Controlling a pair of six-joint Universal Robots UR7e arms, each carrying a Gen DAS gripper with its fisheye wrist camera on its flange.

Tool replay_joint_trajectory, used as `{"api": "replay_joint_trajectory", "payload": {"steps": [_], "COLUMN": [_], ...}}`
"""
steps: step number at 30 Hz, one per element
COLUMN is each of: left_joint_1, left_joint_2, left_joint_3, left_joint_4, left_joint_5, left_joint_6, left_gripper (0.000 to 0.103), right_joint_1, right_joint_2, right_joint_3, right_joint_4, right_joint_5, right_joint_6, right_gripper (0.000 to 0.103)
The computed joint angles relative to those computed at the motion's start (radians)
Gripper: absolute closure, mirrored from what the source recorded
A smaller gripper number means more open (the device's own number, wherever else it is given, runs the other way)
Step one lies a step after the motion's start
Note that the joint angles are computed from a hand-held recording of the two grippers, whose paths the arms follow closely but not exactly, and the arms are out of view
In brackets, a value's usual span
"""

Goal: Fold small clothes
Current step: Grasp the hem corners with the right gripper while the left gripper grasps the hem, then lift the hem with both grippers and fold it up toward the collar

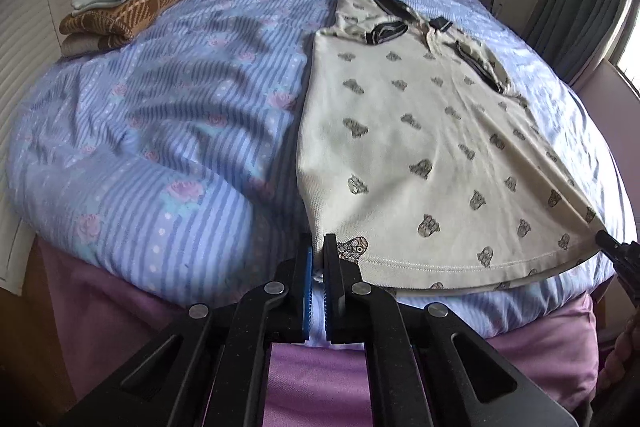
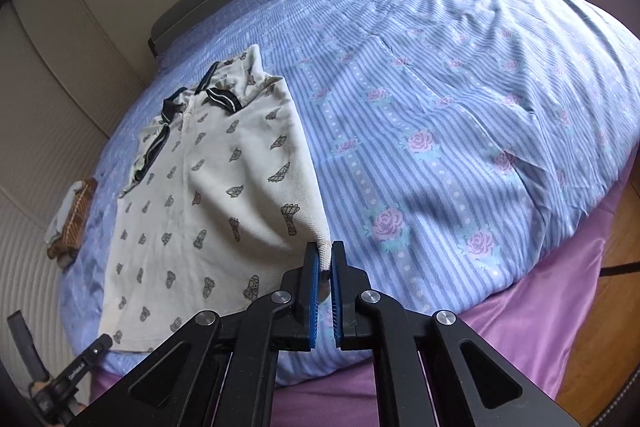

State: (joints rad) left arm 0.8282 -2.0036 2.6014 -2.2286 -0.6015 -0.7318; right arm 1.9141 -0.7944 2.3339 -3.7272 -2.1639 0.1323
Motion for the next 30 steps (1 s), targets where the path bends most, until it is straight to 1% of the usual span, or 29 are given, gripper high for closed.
{"api": "replay_joint_trajectory", "payload": {"steps": [2,4,6,8,10,14,16,17,21,25,28,30], "left_joint_1": [-0.039,-0.051,-0.046,-0.037,-0.008,0.076,0.12,0.147,0.237,0.321,0.394,0.431], "left_joint_2": [-0.02,-0.011,0.022,0.087,0.166,0.339,0.42,0.462,0.607,0.753,0.857,0.916], "left_joint_3": [-0.01,-0.033,-0.062,-0.093,-0.133,-0.26,-0.334,-0.381,-0.554,-0.73,-0.875,-0.957], "left_joint_4": [-0.018,-0.065,-0.145,-0.288,-0.453,-0.733,-0.836,-0.867,-0.957,-1.009,-0.95,-0.905], "left_joint_5": [0.032,0.043,0.051,0.068,0.066,0.024,0.001,-0.015,-0.078,-0.125,-0.175,-0.193], "left_joint_6": [0.015,0.047,0.096,0.198,0.313,0.513,0.6,0.634,0.746,0.85,0.864,0.857], "left_gripper": [0.097,0.097,0.096,0.097,0.096,0.096,0.096,0.096,0.096,0.096,0.096,0.096], "right_joint_1": [0.012,0.032,0.051,0.063,0.069,0.071,0.067,0.064,0.039,0.004,-0.021,-0.038], "right_joint_2": [-0.017,-0.031,-0.044,-0.049,-0.044,-0.011,0.023,0.04,0.123,0.223,0.307,0.363], "right_joint_3": [-0.001,-0.017,-0.045,-0.083,-0.135,-0.266,-0.347,-0.391,-0.576,-0.779,-0.934,-1.035], "right_joint_4": [-0.018,-0.034,-0.043,-0.052,-0.055,-0.042,-0.038,-0.027,0.038,0.152,0.247,0.321], "right_joint_5": [0.034,0.055,0.065,0.077,0.085,0.102,0.109,0.11,0.125,0.13,0.122,0.111], "right_joint_6": [0.0,-0.021,-0.04,-0.054,-0.078,-0.122,-0.152,-0.158,-0.163,-0.147,-0.147,-0.146], "right_gripper": [0.097,0.097,0.097,0.097,0.097,0.097,0.097,0.097,0.097,0.097,0.097,0.097]}}
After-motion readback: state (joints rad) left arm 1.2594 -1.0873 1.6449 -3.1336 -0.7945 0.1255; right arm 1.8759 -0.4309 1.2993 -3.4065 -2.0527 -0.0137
